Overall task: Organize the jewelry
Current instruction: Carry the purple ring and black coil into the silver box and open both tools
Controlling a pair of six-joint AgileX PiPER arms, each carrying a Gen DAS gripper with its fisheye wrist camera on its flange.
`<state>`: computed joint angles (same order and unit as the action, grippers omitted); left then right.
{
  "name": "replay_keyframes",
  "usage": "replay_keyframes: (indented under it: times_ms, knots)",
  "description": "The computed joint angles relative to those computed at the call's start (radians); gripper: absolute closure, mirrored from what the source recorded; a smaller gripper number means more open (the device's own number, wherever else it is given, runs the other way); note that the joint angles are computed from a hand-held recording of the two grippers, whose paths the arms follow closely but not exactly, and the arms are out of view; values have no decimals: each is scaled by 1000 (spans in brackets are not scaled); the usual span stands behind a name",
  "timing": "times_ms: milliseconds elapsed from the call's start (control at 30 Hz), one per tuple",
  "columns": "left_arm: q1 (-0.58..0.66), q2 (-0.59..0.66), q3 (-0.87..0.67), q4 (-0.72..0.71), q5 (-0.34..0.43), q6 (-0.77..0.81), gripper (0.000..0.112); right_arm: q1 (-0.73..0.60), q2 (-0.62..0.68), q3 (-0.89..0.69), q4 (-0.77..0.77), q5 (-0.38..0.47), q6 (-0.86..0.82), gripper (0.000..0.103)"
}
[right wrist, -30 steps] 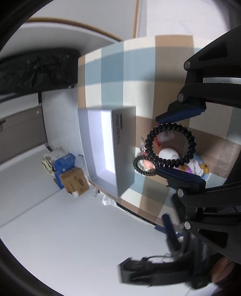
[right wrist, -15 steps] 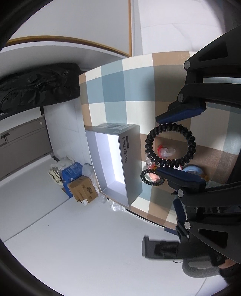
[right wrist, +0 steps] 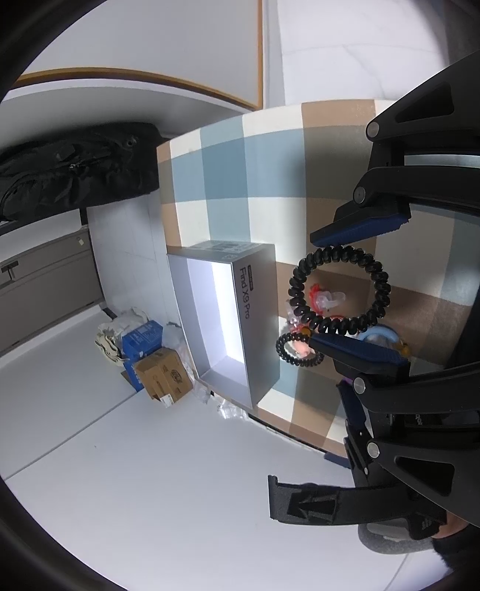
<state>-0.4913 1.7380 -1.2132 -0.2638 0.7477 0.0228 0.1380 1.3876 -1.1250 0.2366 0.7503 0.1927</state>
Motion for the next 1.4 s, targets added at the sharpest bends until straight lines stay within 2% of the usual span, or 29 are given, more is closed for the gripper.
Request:
replay_keyframes:
  times_ms: [167,300,400,567,800,900,1033,1200,1300,1400]
  knots:
    - [23,-31,6,-41,-5,39,62,-2,4,-4,-9,-5,17,56]
    - [36,-28,-14,-79,-14,51,62,15,12,-24,-72,-14,79,56]
    - [49,-39,-48,-70,-4,44,62,7,31,-62,-49,-13,55,56]
    - [92,-1,-199,-152,74,66,62,-14,96,-184,12,28,-9,56]
    - [144,153,-492,-262,207,95,62,-61,266,-481,102,185,-124,55]
    - [177,255,-611,-313,267,115,62,-54,375,-640,66,255,-165,55]
    - [209,371,-715,-371,332,130,62,-64,507,-788,94,316,-212,54]
    - [224,468,-801,-428,394,114,62,-81,590,-809,136,324,-235,54]
    - [231,521,-871,-474,445,91,62,-77,634,-841,127,356,-218,54]
    - [231,537,-907,-479,456,87,62,-75,640,-837,126,354,-212,55]
